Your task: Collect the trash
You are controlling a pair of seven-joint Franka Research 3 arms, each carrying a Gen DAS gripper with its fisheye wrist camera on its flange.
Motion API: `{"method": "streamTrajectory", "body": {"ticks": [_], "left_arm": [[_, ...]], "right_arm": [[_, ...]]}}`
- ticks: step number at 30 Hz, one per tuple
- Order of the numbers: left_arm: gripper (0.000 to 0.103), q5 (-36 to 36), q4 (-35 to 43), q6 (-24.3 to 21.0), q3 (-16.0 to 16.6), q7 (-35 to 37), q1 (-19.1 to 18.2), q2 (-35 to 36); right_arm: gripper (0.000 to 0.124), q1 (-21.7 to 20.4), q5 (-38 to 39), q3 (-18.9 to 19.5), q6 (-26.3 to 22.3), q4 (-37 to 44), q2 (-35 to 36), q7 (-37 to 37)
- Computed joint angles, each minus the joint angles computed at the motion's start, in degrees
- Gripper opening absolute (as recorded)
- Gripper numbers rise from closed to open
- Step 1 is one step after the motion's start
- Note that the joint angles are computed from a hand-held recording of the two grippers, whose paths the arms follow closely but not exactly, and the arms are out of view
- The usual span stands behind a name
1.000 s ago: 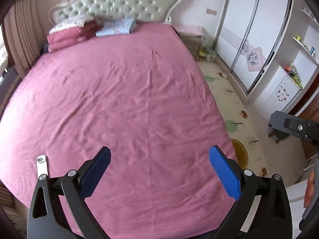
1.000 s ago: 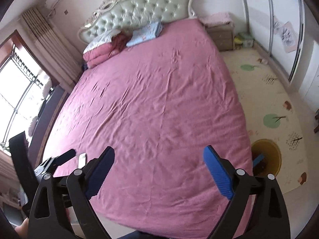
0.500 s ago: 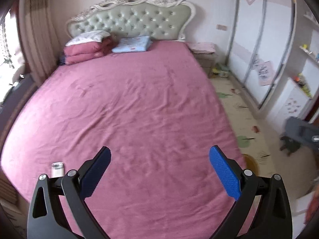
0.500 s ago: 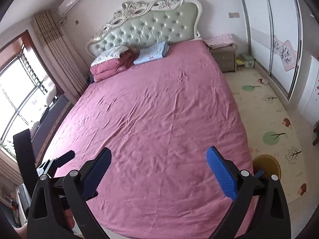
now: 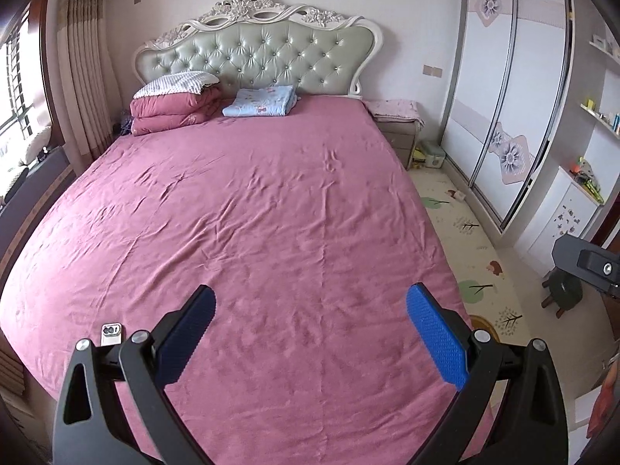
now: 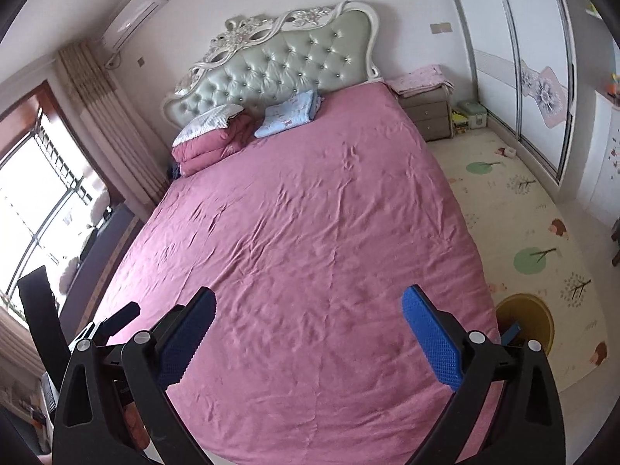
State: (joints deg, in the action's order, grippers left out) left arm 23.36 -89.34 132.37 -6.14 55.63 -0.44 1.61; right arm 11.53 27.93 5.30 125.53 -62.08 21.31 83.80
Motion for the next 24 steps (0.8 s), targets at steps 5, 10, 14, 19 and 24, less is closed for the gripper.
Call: {"method": "streamTrajectory", "body": {"ticks": [5,10,14,19,24], "left_arm": [[0.099,-2.08,-0.36,1.07,0.23,0.16,0.35,-0.16],[0.099,-3.37,-0.87,1.77,0.23,0.78,0.51,-0.32],[0.099,-4.85,-1.44,2.00,0.34,1.39,0.73,-0.48],[0.099,-5.22,-1.70,1.79,0.50,0.62,1.04,-0.61],[0.099,-5.20,-1.91,1.86,0.45,0.60,1.08,-0.81]], "right_arm": [[0.093,-0.08,-0.03,-0.22,0.39,-0.71,-0.39,0.83],[0.093,0.19,-0.64,-0.07,-0.57,0.04,-0.05,0.46],[0.093,0.33,-0.42,0.02,0.44,-0.91,-0.70,-0.28],[0.093,0.32,-0.34,0.00,-0.35,-0.52,-0.43,-0.31],[0.093,0.36,-0.39,0.00,-0.60,-0.07,-0.16,-0.28]]}}
